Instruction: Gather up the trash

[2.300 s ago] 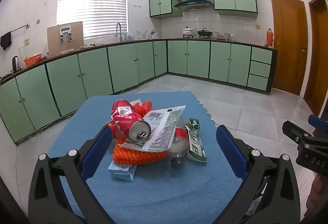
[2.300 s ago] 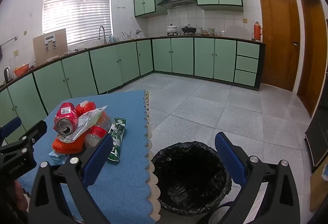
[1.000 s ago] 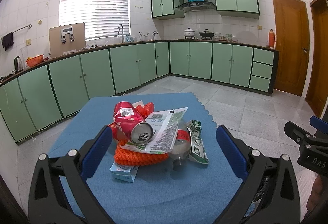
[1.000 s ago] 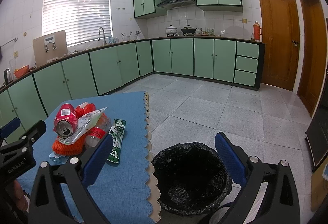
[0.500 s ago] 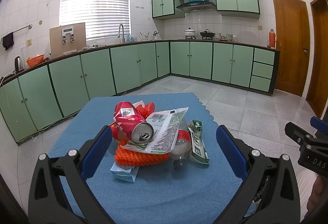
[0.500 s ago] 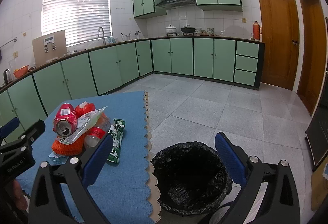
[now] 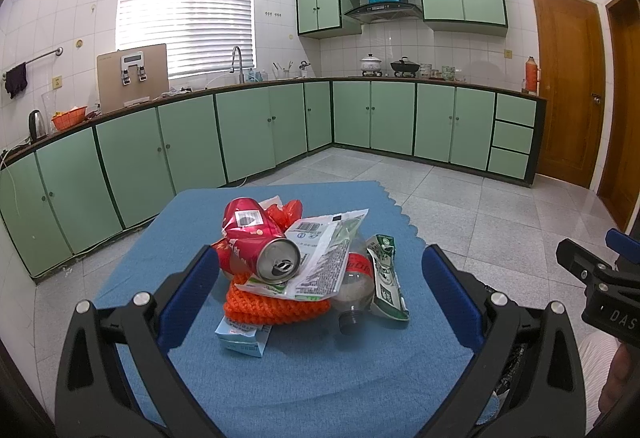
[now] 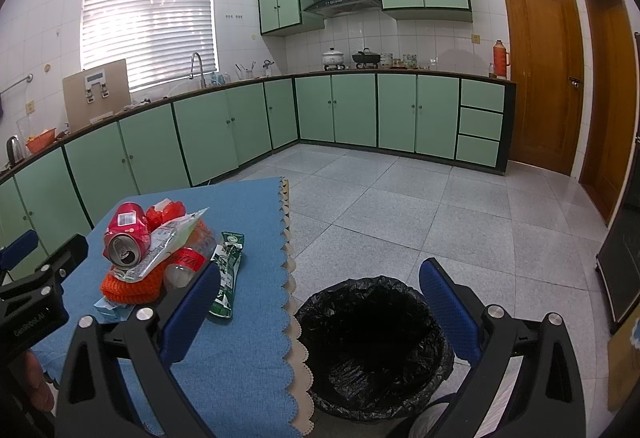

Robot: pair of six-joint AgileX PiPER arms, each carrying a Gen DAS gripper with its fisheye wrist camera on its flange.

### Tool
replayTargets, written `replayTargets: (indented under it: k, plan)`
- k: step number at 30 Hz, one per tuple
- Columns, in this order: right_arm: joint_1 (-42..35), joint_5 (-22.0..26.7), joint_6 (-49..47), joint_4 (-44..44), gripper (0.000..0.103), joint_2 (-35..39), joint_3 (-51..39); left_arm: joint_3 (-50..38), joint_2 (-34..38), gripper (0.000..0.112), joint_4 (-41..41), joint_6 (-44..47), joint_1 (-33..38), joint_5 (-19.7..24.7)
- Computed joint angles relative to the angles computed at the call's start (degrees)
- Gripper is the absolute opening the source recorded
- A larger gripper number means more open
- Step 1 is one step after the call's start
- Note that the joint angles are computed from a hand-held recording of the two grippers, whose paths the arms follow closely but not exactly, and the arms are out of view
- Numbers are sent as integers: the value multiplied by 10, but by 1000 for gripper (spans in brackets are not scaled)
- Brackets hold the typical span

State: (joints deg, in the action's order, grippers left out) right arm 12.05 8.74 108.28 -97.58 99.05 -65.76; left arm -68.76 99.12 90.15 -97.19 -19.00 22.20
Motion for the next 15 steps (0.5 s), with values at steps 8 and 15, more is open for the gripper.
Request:
replayTargets:
  k: [8, 15]
  plan:
    - [0, -1, 9, -8, 97, -1, 2, 0, 1, 98, 1, -1, -1, 1]
    - [0, 0, 12, -12, 97, 0, 2, -2, -1, 98, -6, 7, 0, 1]
